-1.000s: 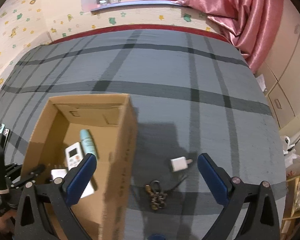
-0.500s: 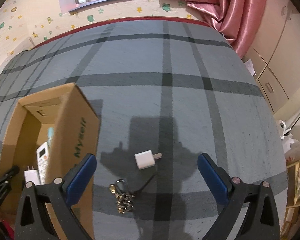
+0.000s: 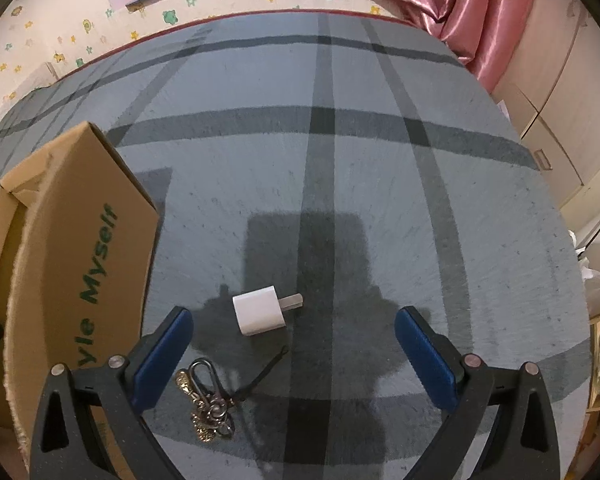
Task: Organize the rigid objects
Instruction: 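Grasp the small white plug adapter with the right gripper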
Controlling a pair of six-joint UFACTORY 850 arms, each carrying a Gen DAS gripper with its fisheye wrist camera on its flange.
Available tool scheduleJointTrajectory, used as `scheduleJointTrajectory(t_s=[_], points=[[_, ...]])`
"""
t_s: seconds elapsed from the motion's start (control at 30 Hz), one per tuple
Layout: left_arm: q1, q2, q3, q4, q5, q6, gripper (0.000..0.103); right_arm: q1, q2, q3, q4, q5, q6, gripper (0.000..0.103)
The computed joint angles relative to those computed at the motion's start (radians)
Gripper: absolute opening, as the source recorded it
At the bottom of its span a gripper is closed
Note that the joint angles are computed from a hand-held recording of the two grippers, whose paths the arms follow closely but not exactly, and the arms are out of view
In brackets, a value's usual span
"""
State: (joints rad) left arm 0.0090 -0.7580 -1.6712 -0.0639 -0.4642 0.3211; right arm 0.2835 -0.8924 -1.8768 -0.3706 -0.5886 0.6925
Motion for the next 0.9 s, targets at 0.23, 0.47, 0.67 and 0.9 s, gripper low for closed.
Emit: scheduleJointTrajectory(t_s=[0.23,0.47,0.67,0.9], points=[[0.000,0.001,0.001,-0.002,-0.001,0.000,0.014,-0.007,-0.047,-0.041,0.059,-0.010,-0.064,0.103],[-0.001,-0.002,-0.003,0.004,-0.001,-0.006,0.014,-0.011,-0.081,-0.074,0.098,-0.020,-0.096,0.101],[-0.002,-0.001,0.000,0.004,0.001,-0.007,0.014,-0.010,-0.102,-0.102,0.122,-0.034,-0.127,0.084],[-0.003,0.001,0.002,0.008,0.002,-0.010,0.014,-0.006,-0.119,-0.130,0.135,-0.046,-0.140,0.047]])
